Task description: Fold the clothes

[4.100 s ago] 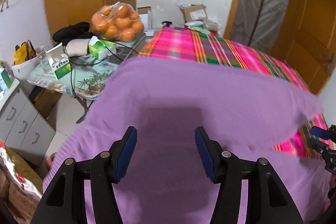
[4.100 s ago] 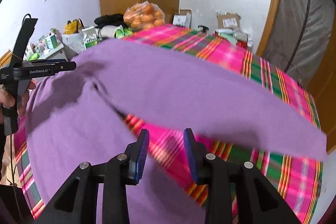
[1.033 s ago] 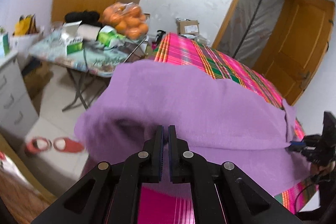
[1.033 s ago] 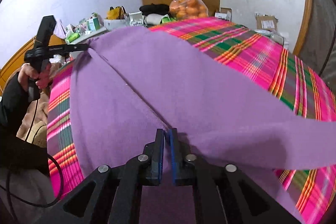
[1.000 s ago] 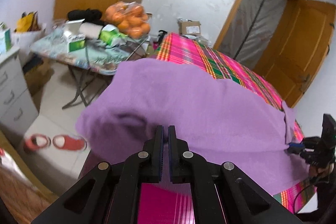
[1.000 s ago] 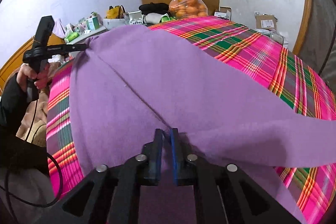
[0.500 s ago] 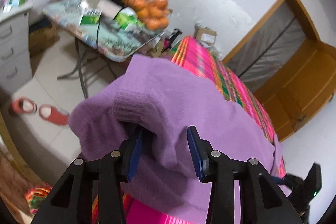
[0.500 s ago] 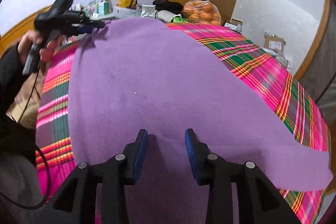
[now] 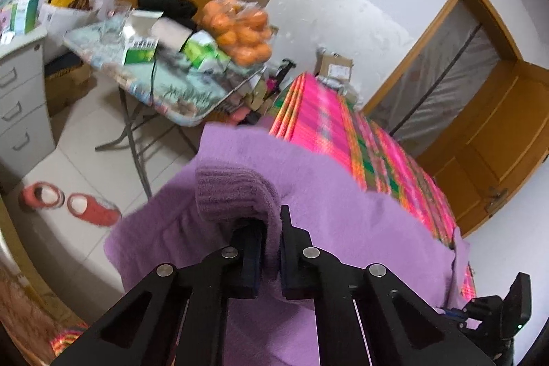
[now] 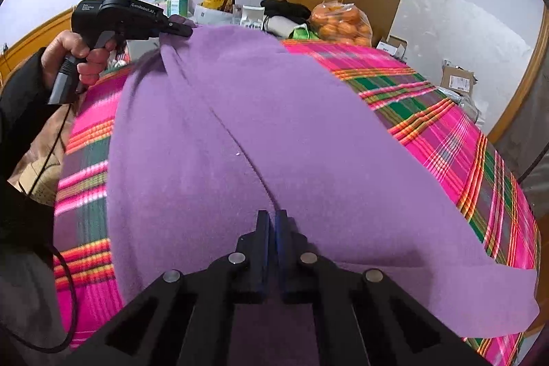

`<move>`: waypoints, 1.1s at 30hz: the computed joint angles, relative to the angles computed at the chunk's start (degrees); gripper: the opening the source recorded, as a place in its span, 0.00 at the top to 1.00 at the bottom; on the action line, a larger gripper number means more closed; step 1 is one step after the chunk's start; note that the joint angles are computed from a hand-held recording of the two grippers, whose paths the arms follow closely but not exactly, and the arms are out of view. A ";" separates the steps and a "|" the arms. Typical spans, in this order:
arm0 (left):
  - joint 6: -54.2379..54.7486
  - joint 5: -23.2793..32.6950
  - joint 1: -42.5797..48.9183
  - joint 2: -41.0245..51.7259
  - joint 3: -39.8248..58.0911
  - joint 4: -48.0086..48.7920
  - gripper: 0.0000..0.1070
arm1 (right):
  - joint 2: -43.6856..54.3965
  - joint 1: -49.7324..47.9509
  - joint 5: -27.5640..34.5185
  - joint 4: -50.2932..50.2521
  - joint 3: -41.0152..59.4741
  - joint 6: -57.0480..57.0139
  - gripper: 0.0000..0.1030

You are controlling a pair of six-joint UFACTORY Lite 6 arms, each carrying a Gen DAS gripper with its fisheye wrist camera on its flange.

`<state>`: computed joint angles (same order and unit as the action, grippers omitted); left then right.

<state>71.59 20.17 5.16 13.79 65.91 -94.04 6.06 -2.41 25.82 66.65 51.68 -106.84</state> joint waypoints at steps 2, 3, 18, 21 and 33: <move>0.95 0.59 0.65 -2.29 -0.06 -0.56 0.94 | -3.72 -1.42 3.26 -1.01 -0.71 1.44 0.97; 1.44 1.13 1.16 -3.65 -0.47 -0.90 0.94 | -5.50 -2.16 4.94 -1.48 -0.93 2.19 0.97; 11.23 5.37 9.11 -6.58 -15.23 -5.66 0.94 | -11.35 2.09 8.26 -4.45 -11.88 6.48 0.97; 13.69 4.93 8.34 -6.08 -15.31 -7.14 0.94 | -9.61 1.91 8.15 -4.54 -11.46 6.85 0.96; 10.82 3.44 11.93 -13.72 -20.70 -5.45 0.88 | -13.20 -1.55 15.12 2.54 -10.73 3.57 0.88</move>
<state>82.40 23.61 17.08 0.08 45.22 -99.49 -7.14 -3.97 40.93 69.19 40.96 -103.27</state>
